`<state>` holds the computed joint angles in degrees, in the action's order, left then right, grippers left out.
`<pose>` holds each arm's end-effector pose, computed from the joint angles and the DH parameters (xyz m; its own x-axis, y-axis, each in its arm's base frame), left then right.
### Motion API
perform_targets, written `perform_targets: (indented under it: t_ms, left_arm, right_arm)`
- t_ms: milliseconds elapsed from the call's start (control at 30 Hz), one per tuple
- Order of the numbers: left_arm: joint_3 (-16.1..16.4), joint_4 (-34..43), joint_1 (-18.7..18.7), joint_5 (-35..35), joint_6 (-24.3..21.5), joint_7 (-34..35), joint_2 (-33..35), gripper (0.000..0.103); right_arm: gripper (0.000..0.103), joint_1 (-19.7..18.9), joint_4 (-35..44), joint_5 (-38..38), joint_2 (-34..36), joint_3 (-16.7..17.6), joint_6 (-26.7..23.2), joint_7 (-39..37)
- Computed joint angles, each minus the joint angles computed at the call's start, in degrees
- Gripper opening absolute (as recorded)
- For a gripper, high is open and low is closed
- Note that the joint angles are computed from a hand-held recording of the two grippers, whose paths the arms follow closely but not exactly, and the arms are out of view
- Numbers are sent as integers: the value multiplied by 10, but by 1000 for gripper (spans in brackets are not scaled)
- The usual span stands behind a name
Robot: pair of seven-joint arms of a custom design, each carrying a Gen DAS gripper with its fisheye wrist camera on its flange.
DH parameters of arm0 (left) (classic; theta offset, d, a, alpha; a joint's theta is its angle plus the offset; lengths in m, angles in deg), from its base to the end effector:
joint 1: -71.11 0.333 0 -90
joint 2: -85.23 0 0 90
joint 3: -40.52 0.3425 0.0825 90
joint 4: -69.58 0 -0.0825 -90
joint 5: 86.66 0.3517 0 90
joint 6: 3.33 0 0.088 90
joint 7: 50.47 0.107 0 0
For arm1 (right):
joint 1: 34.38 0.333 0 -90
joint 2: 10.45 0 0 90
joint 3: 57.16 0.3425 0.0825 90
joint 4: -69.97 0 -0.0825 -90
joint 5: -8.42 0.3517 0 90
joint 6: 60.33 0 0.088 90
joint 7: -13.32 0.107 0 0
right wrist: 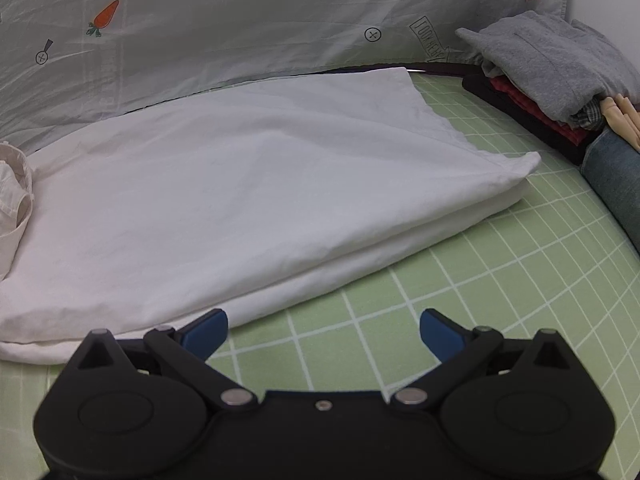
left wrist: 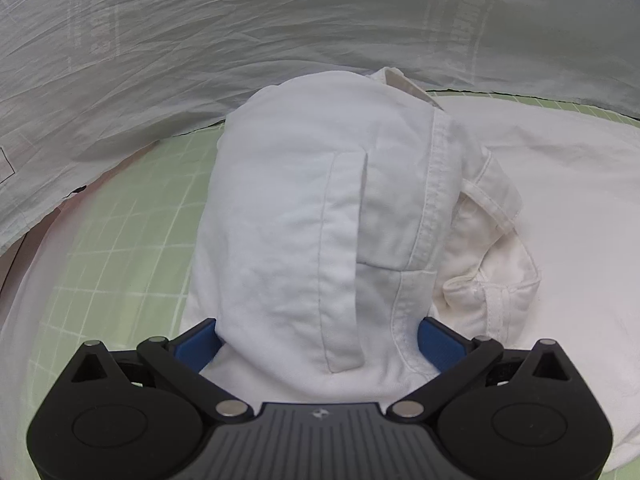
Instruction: Fold clothes
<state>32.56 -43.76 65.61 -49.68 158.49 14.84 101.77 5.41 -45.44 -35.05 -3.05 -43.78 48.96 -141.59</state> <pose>0.6016 -0.1676 0.4264 -0.2666 -0.9380 -0.2216 -0.7607 0.3460 -0.5493 0.3647 0.3978 0.4331 -0.6782 -0.7341 0.0351 -0.5840 0.5093 -0.6321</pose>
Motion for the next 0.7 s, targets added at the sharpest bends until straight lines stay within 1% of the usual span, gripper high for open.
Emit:
perform_targets:
  t_ms: [33,67,100,133,200,233,300,367,433,500,567,600,633,700]
  left_arm:
    - [17,-4,-20,34,-4,-40,-6,103]
    - [25,-9,-32,58,-8,-69,-11,103]
    - [28,-13,-39,76,-14,-94,-16,102]
    - [26,-16,-41,79,-23,-110,-22,101]
    - [11,-21,-30,48,-30,-115,-32,100]
    - [1,-24,-20,21,-28,-106,-37,100]
    - [-20,-32,5,-48,-12,-68,-48,101]
    - [-41,-40,29,-119,9,-14,-56,101]
    - [-46,-51,36,-151,35,12,-67,101]
    - [-28,-57,27,-124,64,-4,-76,101]
    - [-17,-47,21,-103,71,-13,-73,101]
    - [-11,-36,17,-90,65,-24,-68,101]
    - [-3,-18,8,-73,47,-43,-61,101]
    - [0,9,0,-57,15,-63,-47,101]
  right_arm:
    - [103,-1,-14,2,-11,0,4,-3]
    - [103,-3,-28,3,-21,0,8,-4]
    - [103,-5,-43,4,-32,0,11,-2]
    - [103,-9,-58,4,-44,0,15,3]
    - [103,-18,-91,3,-70,-1,28,27]
    - [103,-23,-107,3,-83,-1,35,39]
    - [103,-36,-136,-2,-102,-3,52,68]
    - [103,-49,-152,1,-109,-6,59,82]
    - [103,-64,-171,1,-116,-11,72,92]
    - [103,-80,-196,-11,-128,-17,93,120]
    - [103,-96,-219,-28,-138,-22,113,151]
    - [103,-102,-222,-33,-138,-22,110,152]
    - [103,-108,-225,-39,-139,-23,109,154]
    - [103,-120,-241,-61,-149,-27,126,166]
